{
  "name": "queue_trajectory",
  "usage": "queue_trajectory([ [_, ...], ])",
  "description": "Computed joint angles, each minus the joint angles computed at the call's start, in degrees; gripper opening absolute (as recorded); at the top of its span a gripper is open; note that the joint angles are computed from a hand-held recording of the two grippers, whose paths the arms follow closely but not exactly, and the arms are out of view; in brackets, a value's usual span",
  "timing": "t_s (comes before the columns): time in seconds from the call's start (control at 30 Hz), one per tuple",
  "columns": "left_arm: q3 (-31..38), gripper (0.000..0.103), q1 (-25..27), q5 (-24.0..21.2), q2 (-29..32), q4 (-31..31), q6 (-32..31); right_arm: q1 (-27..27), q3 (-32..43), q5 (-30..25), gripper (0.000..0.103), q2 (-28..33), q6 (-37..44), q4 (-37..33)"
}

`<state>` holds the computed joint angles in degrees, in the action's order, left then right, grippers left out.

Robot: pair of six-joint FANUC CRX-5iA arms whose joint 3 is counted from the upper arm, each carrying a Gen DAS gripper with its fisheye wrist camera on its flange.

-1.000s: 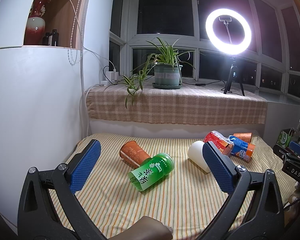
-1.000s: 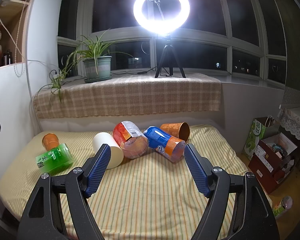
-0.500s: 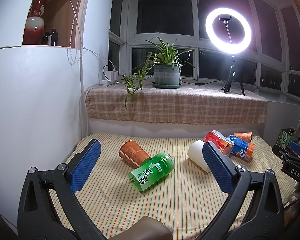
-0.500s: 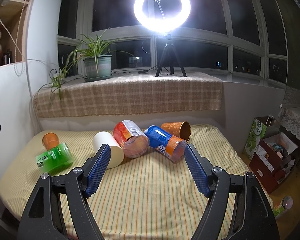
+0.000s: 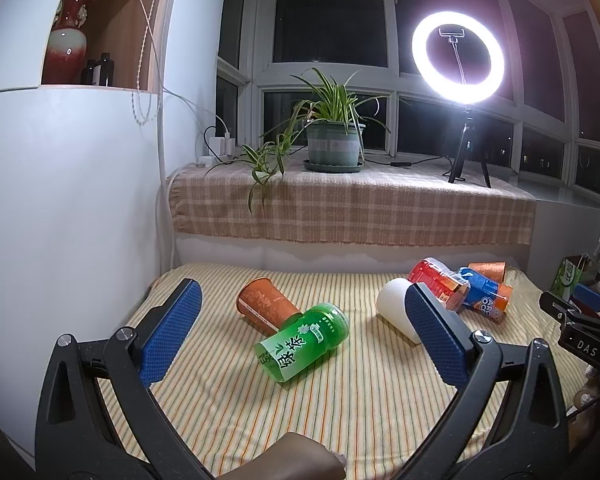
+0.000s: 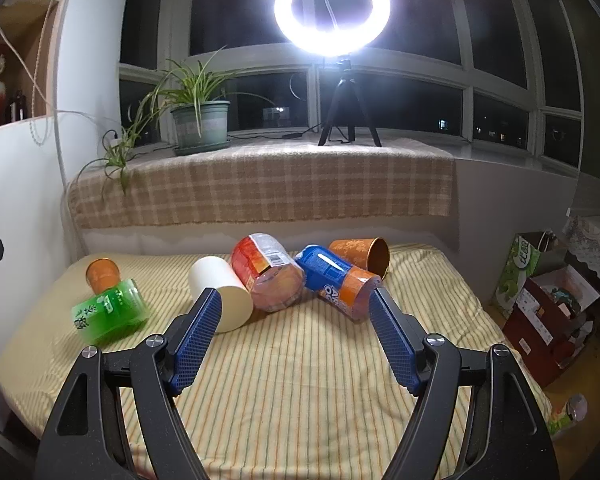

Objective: Flip cup upright

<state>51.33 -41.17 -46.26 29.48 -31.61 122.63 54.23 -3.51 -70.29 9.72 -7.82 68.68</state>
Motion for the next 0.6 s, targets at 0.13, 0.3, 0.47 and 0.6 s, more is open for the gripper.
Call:
queue_trajectory([
  [0.13, -0.5, 0.103, 0.0, -0.3, -0.4, 0.0, 0.2, -0.4, 0.5, 1.1, 0.076, 0.4, 0.8, -0.6],
  [0.3, 0.3, 0.103, 0.1, -0.3, 1.0, -0.1, 0.6, -1.2, 1.0, 3.3, 0.076, 0.7, 1.9, -1.5],
  [0.47, 0.2, 0.103, 0.6, -0.9, 1.2, 0.8, 0.0, -3.5, 2.3, 9.4, 0.076, 0.8, 6.4, -4.9],
  [0.6, 0.0, 0.103, 1.4, -1.4, 1.2, 2.2, -0.8, -5.9, 4.5, 14.7, 0.076, 1.5, 12.6, -9.7],
])
